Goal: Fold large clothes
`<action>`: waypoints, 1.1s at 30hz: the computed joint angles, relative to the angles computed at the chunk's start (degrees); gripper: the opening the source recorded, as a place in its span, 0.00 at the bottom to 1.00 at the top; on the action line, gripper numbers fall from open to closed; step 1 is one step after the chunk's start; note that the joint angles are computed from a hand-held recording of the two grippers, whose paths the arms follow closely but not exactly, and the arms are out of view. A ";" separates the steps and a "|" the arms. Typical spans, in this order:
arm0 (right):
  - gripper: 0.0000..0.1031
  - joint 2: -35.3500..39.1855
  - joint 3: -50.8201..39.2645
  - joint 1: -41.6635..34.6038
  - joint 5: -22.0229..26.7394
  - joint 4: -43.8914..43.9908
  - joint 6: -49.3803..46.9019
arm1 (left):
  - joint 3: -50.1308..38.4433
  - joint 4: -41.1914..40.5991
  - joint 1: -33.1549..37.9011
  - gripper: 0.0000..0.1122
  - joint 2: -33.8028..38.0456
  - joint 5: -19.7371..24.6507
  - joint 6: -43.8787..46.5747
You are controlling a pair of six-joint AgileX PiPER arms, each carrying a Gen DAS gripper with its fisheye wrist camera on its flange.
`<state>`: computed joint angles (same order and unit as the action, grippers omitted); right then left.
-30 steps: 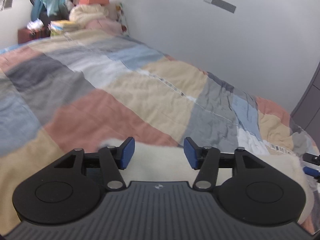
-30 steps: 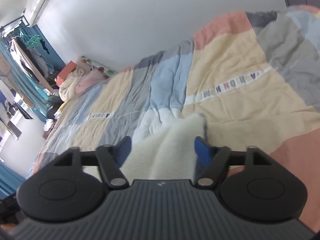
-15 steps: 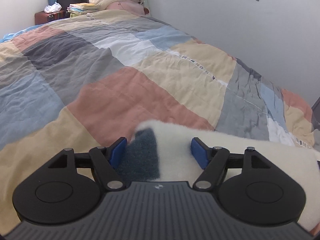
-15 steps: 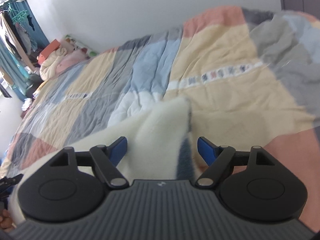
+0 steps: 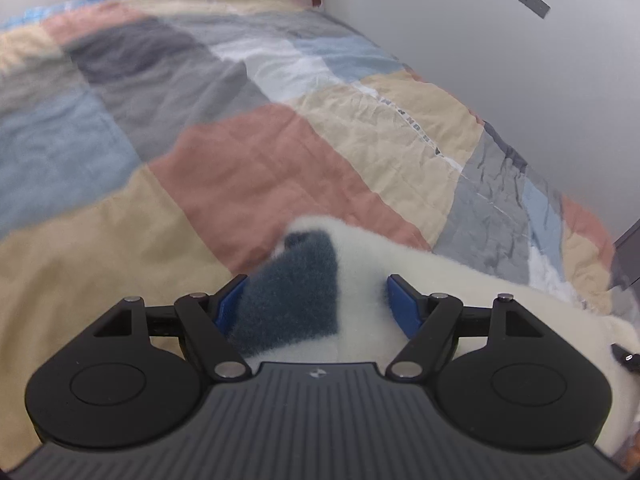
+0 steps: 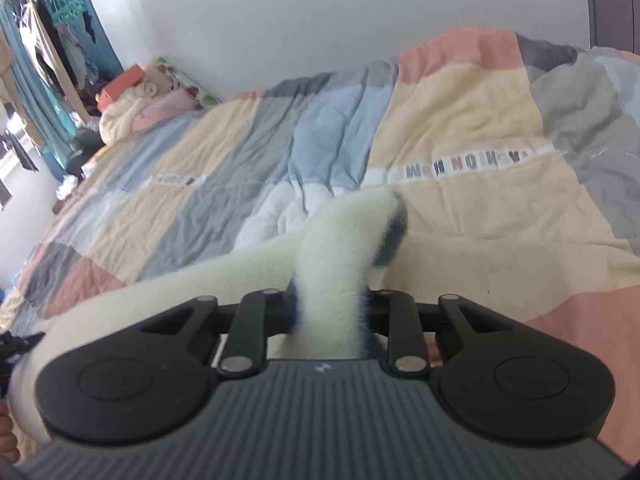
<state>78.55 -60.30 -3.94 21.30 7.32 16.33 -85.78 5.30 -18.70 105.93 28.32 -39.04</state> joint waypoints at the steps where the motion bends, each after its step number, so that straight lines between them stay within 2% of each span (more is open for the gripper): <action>1: 0.24 -0.21 0.03 0.23 -0.24 -1.22 1.13 | 0.85 -1.67 0.41 0.65 -0.44 -1.25 0.75; 3: 0.23 -0.59 0.04 0.60 -0.72 -3.04 2.13 | 1.80 -5.28 1.18 0.59 -1.16 -2.70 3.38; 8: 0.23 -2.00 0.80 2.06 -2.07 -10.76 8.33 | 1.58 -8.94 1.53 0.32 -1.42 -3.89 9.49; 11: 0.23 -3.05 1.65 1.82 -3.01 -11.77 10.13 | 3.38 -13.37 1.72 0.25 -2.88 -8.44 14.71; 13: 0.23 -4.00 2.41 2.14 -3.73 -15.02 13.47 | 4.79 -17.96 1.71 0.25 -4.14 -12.07 19.70; 16: 0.23 -4.53 2.72 3.07 -3.85 -24.16 22.00 | 3.41 -23.94 1.81 0.24 -3.41 -13.69 26.00; 18: 0.23 -3.55 2.05 2.88 -3.28 -25.05 23.48 | 0.28 -19.97 1.43 0.24 -0.86 -12.52 22.39; 21: 0.24 0.20 -0.80 1.70 0.27 -19.43 18.82 | -5.07 -9.97 0.28 0.25 4.45 -9.51 12.95; 23: 0.26 1.65 -1.05 1.77 1.21 -19.06 18.79 | -7.49 -9.99 0.50 0.26 7.29 -7.55 12.19; 25: 0.28 2.64 -1.45 2.72 2.16 -21.74 20.55 | -8.64 -13.59 1.26 0.28 8.69 -6.04 15.50; 29: 0.32 3.61 -1.94 3.27 3.02 -23.23 22.41 | -7.15 -14.05 1.35 0.31 8.22 -7.22 16.12; 30: 0.32 3.57 -1.89 3.51 3.04 -24.20 23.53 | -6.77 -13.63 1.29 0.32 7.91 -7.63 15.38; 32: 0.32 3.36 -1.71 4.10 3.17 -26.54 25.82 | -6.34 -9.72 0.71 0.42 7.03 -7.71 11.83; 33: 0.32 3.07 -1.79 4.49 3.68 -27.35 26.60 | -6.16 -6.26 0.16 0.43 6.28 -7.11 9.14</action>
